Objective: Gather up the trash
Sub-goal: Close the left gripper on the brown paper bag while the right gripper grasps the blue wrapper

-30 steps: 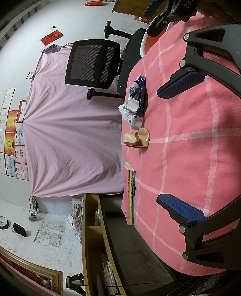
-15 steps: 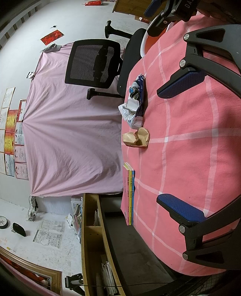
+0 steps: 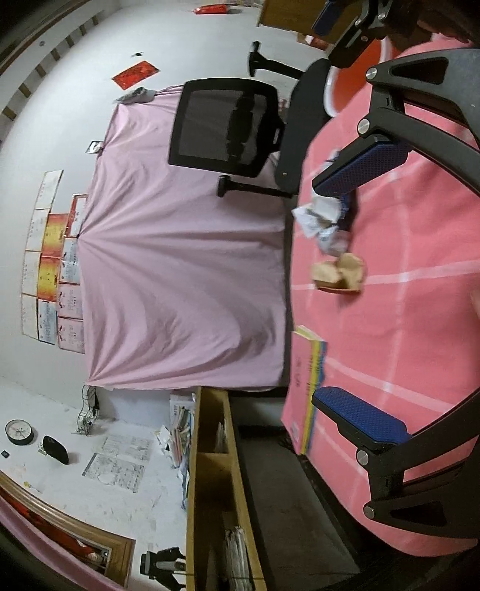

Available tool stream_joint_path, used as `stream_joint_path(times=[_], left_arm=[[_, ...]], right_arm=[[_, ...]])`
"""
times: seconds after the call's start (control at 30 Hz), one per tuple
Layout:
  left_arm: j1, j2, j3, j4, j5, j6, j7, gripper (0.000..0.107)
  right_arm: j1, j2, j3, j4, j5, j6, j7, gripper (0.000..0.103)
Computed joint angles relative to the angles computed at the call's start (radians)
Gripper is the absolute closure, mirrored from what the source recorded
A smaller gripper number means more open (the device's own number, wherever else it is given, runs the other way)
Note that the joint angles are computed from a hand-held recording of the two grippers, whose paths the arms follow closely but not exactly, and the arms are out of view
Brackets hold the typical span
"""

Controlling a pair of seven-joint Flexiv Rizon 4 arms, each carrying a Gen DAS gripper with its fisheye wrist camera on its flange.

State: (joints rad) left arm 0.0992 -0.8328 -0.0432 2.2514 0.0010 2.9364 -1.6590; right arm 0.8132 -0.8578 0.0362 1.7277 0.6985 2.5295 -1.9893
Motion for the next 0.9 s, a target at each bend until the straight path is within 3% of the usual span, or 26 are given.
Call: stream_joint_path(times=[0.17, 0.43, 0.53, 0.63, 0.73, 0.8, 0.9], left_arm=[[0.027, 0.022, -0.005, -0.059, 0.041, -0.069, -0.005, 0.006], [0.044, 0.010, -0.009, -0.148, 0.043, -0.129, -0.002, 0.006], [0.056, 0.007, -0.015, -0.174, 0.056, -0.163, -0.013, 0.006], [0.075, 0.011, -0.023, -0.195, 0.095, -0.229, -0.023, 0.007], [0.093, 0.017, -0.037, -0.210, 0.132, -0.314, -0.036, 0.018], [0.112, 0.022, -0.053, -0.224, 0.166, -0.389, -0.049, 0.034], [0.164, 0.031, -0.100, -0.252, 0.245, -0.515, -0.083, 0.042]], right_arm=[[0.006, 0.002, -0.033, -0.067, -0.007, -0.048, -0.044, 0.000], [0.019, 0.006, -0.102, -0.192, 0.087, -0.248, -0.106, 0.000], [0.012, 0.005, -0.111, -0.192, 0.041, -0.304, -0.075, 0.001], [0.020, 0.005, -0.145, -0.187, -0.011, -0.387, -0.051, 0.011], [0.033, 0.003, -0.178, -0.187, -0.060, -0.471, -0.031, 0.029], [0.036, 0.002, -0.192, -0.185, -0.096, -0.533, -0.011, 0.040], [0.008, 0.009, -0.172, -0.181, -0.179, -0.633, 0.021, 0.056]])
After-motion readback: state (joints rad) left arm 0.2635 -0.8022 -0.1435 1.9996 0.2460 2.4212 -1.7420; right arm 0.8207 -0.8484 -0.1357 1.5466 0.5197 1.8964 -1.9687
